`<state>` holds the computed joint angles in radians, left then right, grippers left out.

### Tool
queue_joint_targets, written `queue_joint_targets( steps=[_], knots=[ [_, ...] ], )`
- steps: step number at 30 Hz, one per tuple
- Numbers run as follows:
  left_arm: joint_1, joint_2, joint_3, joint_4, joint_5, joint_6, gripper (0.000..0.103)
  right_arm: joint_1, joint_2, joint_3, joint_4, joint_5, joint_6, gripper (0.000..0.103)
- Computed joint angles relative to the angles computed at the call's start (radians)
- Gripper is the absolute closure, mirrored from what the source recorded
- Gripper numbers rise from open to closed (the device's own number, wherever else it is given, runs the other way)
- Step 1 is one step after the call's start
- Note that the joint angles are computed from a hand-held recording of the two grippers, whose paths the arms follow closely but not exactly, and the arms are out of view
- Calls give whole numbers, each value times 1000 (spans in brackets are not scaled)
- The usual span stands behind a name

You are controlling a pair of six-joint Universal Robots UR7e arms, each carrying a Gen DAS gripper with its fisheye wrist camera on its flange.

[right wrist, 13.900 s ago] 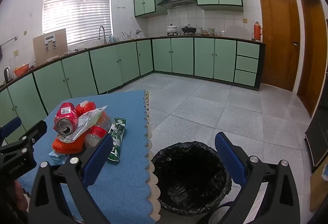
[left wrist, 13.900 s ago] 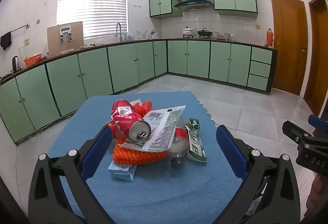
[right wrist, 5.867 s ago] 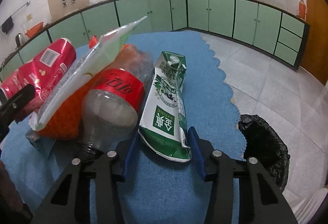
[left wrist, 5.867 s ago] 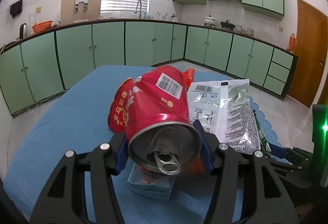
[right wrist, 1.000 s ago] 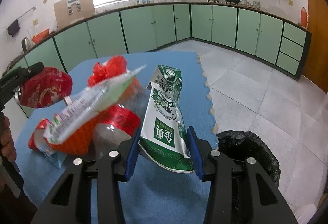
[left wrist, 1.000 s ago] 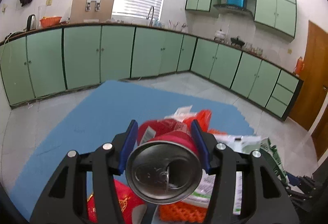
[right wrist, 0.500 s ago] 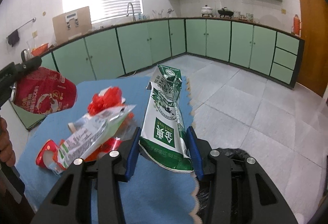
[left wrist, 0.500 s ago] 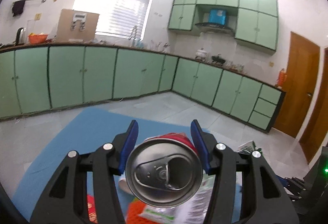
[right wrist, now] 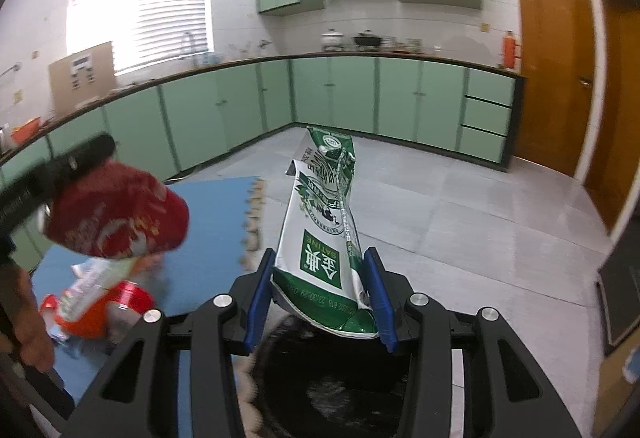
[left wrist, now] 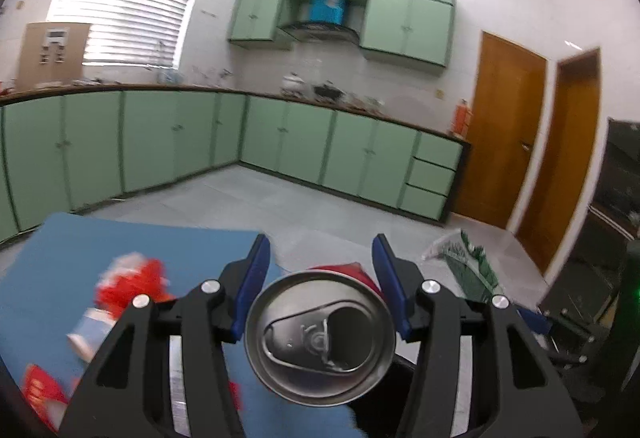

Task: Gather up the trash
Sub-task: 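Carry the can over the black bin and open the left gripper while the right carries the carton, then open the right gripper to drop the green-white carton into the bin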

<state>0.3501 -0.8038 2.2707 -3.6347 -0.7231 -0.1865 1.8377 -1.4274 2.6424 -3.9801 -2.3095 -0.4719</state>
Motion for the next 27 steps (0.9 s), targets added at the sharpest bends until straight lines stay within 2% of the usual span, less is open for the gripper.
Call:
queue_joint_targets(
  steps=[5, 12, 17, 20, 22, 23, 27],
  knots=[
    [10, 123, -51, -12, -77, -6, 52, -97, -125, 49, 28, 34, -10, 59],
    [27, 253, -103, -39, -146, -7, 52, -259, -260, 100, 82, 151, -40, 59],
    [69, 296, -124, -2, -230, -31, 52, -378, -294, 114, 100, 238, -50, 59],
    [95, 306, -137, 61, -273, -49, 51, -413, -285, 112, 108, 257, -35, 59],
    [114, 307, -143, 80, -296, -52, 43, -450, -286, 112, 119, 283, -35, 59],
    [115, 306, -143, 80, -299, -54, 35, -464, -288, 117, 121, 294, -35, 59],
    [127, 311, -151, 82, -295, -44, 33, -504, -280, 118, 129, 322, -31, 59]
  ],
)
